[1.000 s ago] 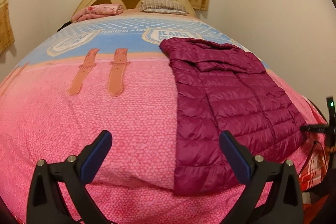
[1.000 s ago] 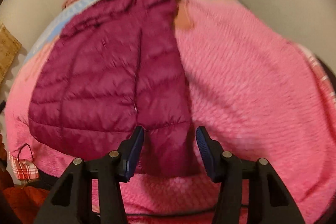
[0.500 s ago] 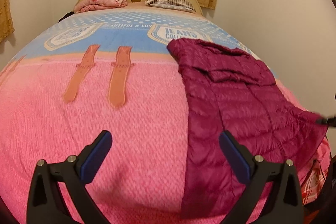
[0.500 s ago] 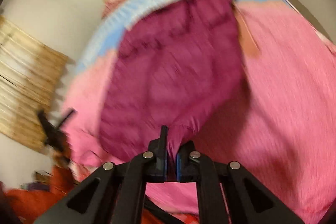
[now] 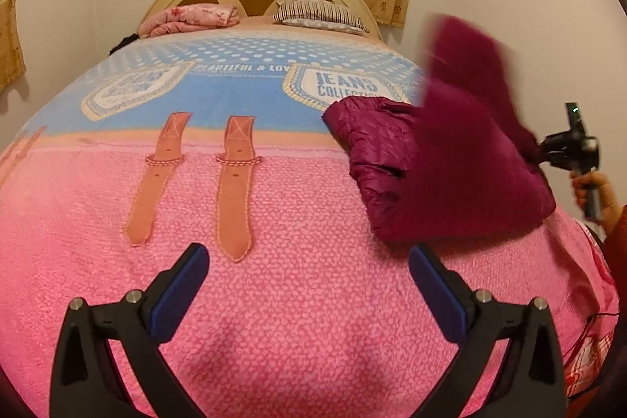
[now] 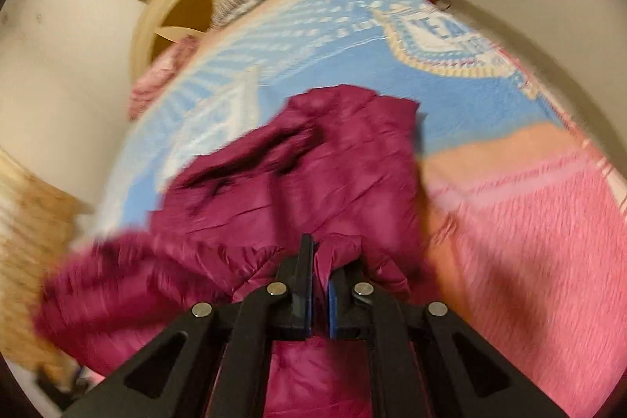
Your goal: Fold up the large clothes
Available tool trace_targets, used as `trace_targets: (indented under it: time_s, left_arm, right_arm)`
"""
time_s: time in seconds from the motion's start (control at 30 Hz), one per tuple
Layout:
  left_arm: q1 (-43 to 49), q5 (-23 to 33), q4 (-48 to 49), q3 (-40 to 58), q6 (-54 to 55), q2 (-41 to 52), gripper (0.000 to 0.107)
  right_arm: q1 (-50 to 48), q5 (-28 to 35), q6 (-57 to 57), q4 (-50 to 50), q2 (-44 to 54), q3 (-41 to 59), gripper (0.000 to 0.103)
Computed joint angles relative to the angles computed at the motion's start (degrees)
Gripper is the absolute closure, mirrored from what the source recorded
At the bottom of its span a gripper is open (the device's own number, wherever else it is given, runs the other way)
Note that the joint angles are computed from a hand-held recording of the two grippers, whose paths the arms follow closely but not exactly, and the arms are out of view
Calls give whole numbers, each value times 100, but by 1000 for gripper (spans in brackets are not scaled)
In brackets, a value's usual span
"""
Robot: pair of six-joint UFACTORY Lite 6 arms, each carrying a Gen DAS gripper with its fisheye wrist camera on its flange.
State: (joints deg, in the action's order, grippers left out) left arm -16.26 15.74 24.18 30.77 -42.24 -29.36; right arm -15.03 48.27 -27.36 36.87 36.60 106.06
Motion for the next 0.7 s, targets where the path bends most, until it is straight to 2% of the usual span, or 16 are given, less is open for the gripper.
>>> trace_targets:
  time_s: [0.07, 0.2, 0.33, 0.43, 0.5, 0.53, 0.6, 0.63, 0.67, 0.7]
  left_arm:
    - [-65, -218, 273, 278, -275, 606, 4]
    - [-515, -378, 2062, 1165, -2153, 2090, 4]
    - [-763, -555, 2237, 1878, -2346, 2940, 4]
    - [-1016, -427, 2336, 2352, -2440, 3307, 4]
    - [-1101, -325, 2252, 2614, -2332, 3503, 4]
    - [-1127, -291, 2190, 2665, -2271, 3530, 4]
    - [-1119, -214, 1785, 2803, -1841, 3632, 4]
    - [-1052, -216, 1610, 2867, -1616, 3706, 4]
    - [-1035, -159, 1586, 2936, -1565, 3782, 4]
    - [-1027, -58, 1655, 3006, -1612, 3850, 4]
  right_arm:
    - [182, -525, 131, -350, 152, -50, 99]
    - [394, -1261, 98, -598, 330, -176, 98]
    - [496, -1318, 344, -1057, 258, -206, 98]
    - [613, -1401, 460, -1402, 31, -398, 96]
    - [588, -1396, 130, -1175, -234, -670, 94]
    - [514, -1339, -183, -883, -396, -824, 88]
    - [284, -1119, -911, -93, -718, -1140, 58]
    - [92, -944, -1391, 469, -913, -1345, 26]
    - [-80, -907, -1773, 936, -1170, -1630, 12]
    - [-190, -895, -2018, 1242, -1363, -1837, 12]
